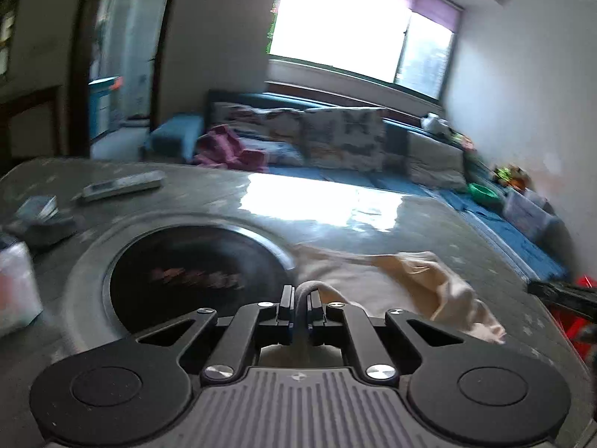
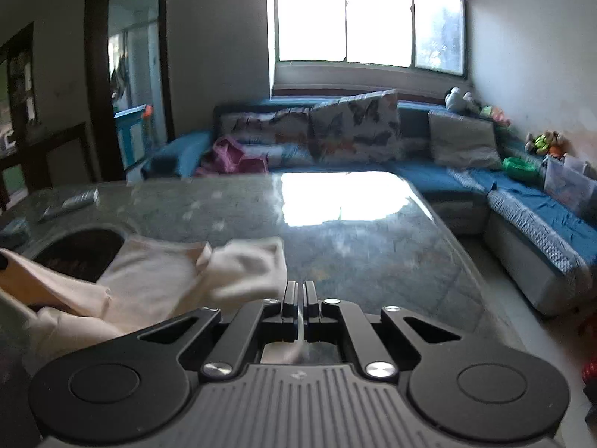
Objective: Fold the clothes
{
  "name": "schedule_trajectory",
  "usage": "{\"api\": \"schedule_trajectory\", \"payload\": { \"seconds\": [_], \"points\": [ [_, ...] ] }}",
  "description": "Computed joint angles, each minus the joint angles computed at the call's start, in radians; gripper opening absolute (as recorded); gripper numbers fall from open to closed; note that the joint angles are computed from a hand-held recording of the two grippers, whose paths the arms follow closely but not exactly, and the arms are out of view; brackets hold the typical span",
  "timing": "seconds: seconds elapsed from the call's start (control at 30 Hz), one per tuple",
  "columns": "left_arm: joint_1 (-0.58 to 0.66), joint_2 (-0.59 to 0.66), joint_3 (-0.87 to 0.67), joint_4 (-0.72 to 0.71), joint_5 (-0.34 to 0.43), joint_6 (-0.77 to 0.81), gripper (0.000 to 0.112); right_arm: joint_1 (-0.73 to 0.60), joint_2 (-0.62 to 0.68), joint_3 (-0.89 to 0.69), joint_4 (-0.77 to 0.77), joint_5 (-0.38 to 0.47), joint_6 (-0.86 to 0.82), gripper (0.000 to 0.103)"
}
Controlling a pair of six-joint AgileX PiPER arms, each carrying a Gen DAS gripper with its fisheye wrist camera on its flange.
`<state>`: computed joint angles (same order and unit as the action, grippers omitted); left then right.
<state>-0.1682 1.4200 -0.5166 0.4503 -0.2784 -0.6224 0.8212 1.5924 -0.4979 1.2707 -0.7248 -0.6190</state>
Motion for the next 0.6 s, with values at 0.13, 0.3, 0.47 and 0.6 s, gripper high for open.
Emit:
{"api": "schedule_trajectory", "payload": {
  "seconds": [0.13,0.3,0.47,0.6],
  "points": [
    [0.068,-0.026,0.059,0.097,0.011,-0.132,0.007,0.004,-0.018,0.008,-0.022,0.048,-0.001,0.007],
    [0.114,-0.04,0.119,0.045,0.02,-0.095,0.007,-0.043,0.078,-0.089,-0.176,0.124,0.067,0.02],
    [0.118,-0.048,0.149,0.017,0.028,-0.065,0.007,-0.085,0.227,-0.267,-0.177,0.189,-0.026,0.031],
    [0.113,-0.044,0.156,-0.016,0.026,-0.044,0.008,-0.117,0.316,-0.386,-0.159,0.259,-0.044,0.032]
  ]
}}
